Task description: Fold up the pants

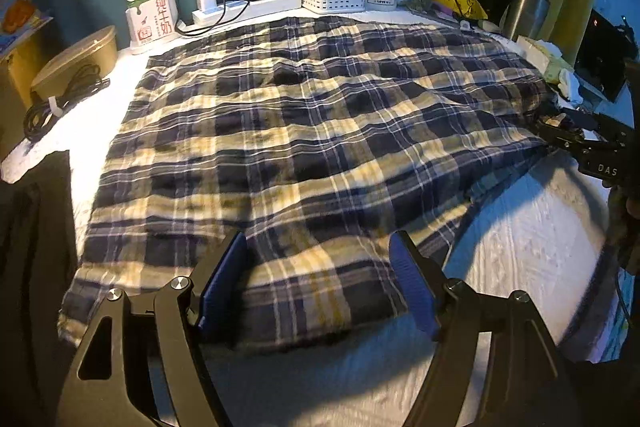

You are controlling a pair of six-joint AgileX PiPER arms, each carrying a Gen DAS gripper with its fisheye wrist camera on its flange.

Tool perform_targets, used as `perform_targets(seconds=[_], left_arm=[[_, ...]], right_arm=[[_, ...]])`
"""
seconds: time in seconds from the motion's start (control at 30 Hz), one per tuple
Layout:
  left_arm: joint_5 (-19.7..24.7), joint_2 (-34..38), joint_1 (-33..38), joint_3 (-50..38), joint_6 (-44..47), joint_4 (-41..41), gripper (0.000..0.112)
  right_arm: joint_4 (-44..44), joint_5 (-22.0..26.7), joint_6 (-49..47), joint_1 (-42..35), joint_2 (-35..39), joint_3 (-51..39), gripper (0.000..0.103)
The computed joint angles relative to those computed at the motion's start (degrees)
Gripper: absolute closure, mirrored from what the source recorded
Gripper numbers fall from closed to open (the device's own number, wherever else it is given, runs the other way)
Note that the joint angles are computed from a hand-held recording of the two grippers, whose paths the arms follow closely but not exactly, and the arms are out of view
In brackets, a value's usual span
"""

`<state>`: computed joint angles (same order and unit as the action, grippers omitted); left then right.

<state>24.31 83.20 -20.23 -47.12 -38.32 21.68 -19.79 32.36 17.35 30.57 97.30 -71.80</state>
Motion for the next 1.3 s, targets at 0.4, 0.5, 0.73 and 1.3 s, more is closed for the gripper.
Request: perform_targets(seconds=[0.4,0.5,0.73,1.3], left_arm=[[2.1,-9.0,4.4,2.2,1.1,1.4,0.039],[1.8,-10.0,6.2,2.1,2.3,0.6,0.039],[1.8,-10.4,9.1,2.1,3.5,0.3,0.039],[2.6,-9.0,15.6,1.1,3.6,-0.2,0.039]], right_arm=[[7.9,-0.6,-0.7,-2.2,-10.5,8.1,0.016],[12.0,-0.5,-2.5,-2.9,-11.0,8.9,0.016],[27.5,-0.5,-11.4,-5.2,-8.5,8.9,0.016],[56.9,-1.3,-27.9,-12.0,4.9,-3.8,0.001]])
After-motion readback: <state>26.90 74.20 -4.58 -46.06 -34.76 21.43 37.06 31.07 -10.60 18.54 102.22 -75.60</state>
